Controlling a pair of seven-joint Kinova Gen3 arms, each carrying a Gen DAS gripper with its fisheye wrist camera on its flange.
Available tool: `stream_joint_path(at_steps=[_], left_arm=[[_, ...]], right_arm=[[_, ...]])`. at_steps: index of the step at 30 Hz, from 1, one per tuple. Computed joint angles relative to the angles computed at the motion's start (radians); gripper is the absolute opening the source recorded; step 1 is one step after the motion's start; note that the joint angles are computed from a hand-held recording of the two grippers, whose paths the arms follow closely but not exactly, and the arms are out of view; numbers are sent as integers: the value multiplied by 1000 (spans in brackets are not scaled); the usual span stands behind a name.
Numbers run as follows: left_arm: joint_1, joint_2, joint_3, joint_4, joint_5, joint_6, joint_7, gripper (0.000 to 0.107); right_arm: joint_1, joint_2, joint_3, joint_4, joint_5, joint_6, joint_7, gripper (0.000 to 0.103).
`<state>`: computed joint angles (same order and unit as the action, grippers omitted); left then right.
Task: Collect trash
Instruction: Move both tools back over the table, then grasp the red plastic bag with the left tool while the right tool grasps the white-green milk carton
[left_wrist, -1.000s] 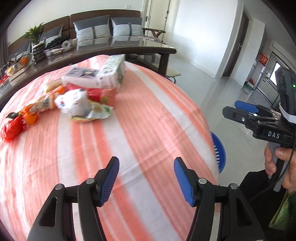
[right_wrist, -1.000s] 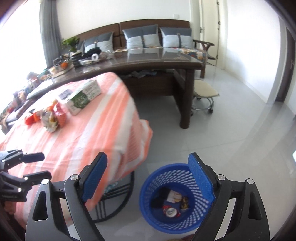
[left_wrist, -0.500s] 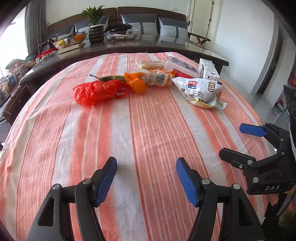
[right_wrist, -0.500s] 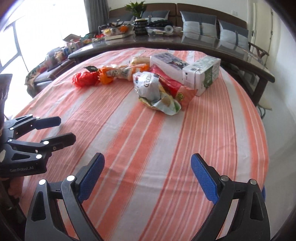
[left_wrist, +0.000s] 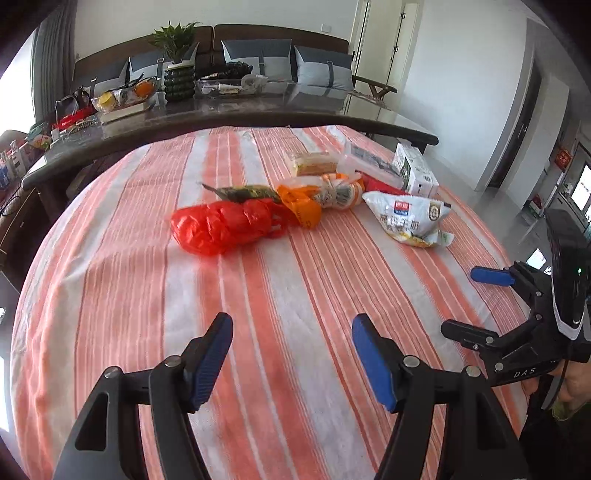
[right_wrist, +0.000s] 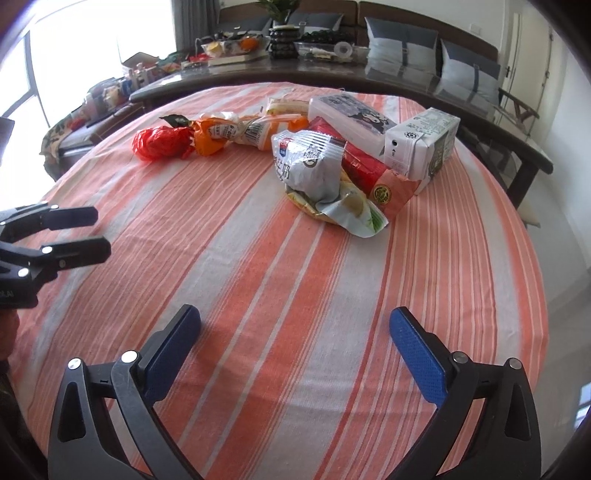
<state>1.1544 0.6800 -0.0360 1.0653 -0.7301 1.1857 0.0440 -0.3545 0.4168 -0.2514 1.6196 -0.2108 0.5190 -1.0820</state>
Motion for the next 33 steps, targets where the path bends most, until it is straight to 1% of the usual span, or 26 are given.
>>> stream_joint_path(at_steps=[1, 2, 3, 4, 5, 7, 9, 10, 11, 12, 14, 17, 18, 19, 20, 21, 23, 24, 26, 28, 30, 31, 32, 33], left_arm=[[9, -32, -27, 46, -23, -29, 2, 69], [5, -64, -36, 93, -52, -63, 6, 71], [-16, -95, -27, 139, -82, -104, 9, 77], [-46, -124, -11, 179, -102, -144, 2, 80], [-69, -141, -6, 202, -110, -173, -20, 80], [-123, -156, 14, 221, -105, -203, -94, 80], [-148, -155, -3, 231, -75, -230, -156, 80], [-166, -161, -8, 249, -54, -268, -177, 80], [-193, -169, 6, 274, -44, -309, -186, 80], [-235, -175, 38, 294, -33, -349, -201, 80], [-328, -179, 106, 319, 29, -431, -274, 80], [-463, -182, 237, 358, 129, -541, -396, 80], [-498, -191, 277, 380, 152, -581, -437, 80], [-514, -200, 299, 395, 178, -610, -477, 80], [-512, -210, 302, 405, 195, -623, -502, 80], [-497, -215, 286, 406, 200, -619, -510, 80], [-430, -210, 206, 384, 207, -585, -485, 80], [-400, -202, 162, 373, 228, -580, -485, 80], [-355, -175, 92, 333, 286, -558, -523, 80], [-340, -142, 79, 283, 299, -518, -553, 80], [-312, -113, 58, 234, 291, -466, -564, 79], [-297, -104, 48, 215, 285, -440, -560, 76], [-286, -99, 41, 206, 282, -428, -552, 68], [-282, -99, 41, 203, 289, -417, -545, 42]], right_arm=[[-1, -1, 1, 2, 0, -2, -1, 102], [-2, -2, 2, 4, 1, -4, -3, 102], [-6, -2, 6, 2, 4, -5, -8, 102], [-8, -3, 8, 4, 6, -7, -12, 102], [-13, -2, 12, 3, 10, -8, -19, 102], [-13, -3, 11, 4, 13, -10, -22, 102], [-15, -4, 14, 5, 16, -12, -30, 102], [-17, -5, 16, 6, 18, -15, -36, 102], [-18, -5, 18, 7, 21, -16, -41, 102], [-19, -5, 20, 7, 23, -18, -46, 102], [-19, -5, 19, 8, 26, -20, -52, 102], [-15, -4, 16, 7, 28, -20, -54, 102], [-15, -4, 15, 7, 29, -20, -54, 102], [-14, -4, 15, 7, 29, -21, -55, 102], [-14, -5, 15, 8, 29, -22, -56, 101], [-13, -6, 15, 11, 29, -26, -57, 101], [-13, -6, 15, 13, 30, -30, -60, 101], [-13, -6, 14, 13, 30, -30, -61, 101], [-14, -5, 15, 13, 32, -30, -63, 101], [-11, -5, 13, 13, 31, -30, -63, 101], [-12, -4, 15, 12, 32, -30, -66, 101], [-13, -4, 17, 12, 33, -31, -69, 101], [-14, -4, 17, 12, 34, -31, -72, 101], [-13, -3, 17, 11, 34, -31, -72, 101]])
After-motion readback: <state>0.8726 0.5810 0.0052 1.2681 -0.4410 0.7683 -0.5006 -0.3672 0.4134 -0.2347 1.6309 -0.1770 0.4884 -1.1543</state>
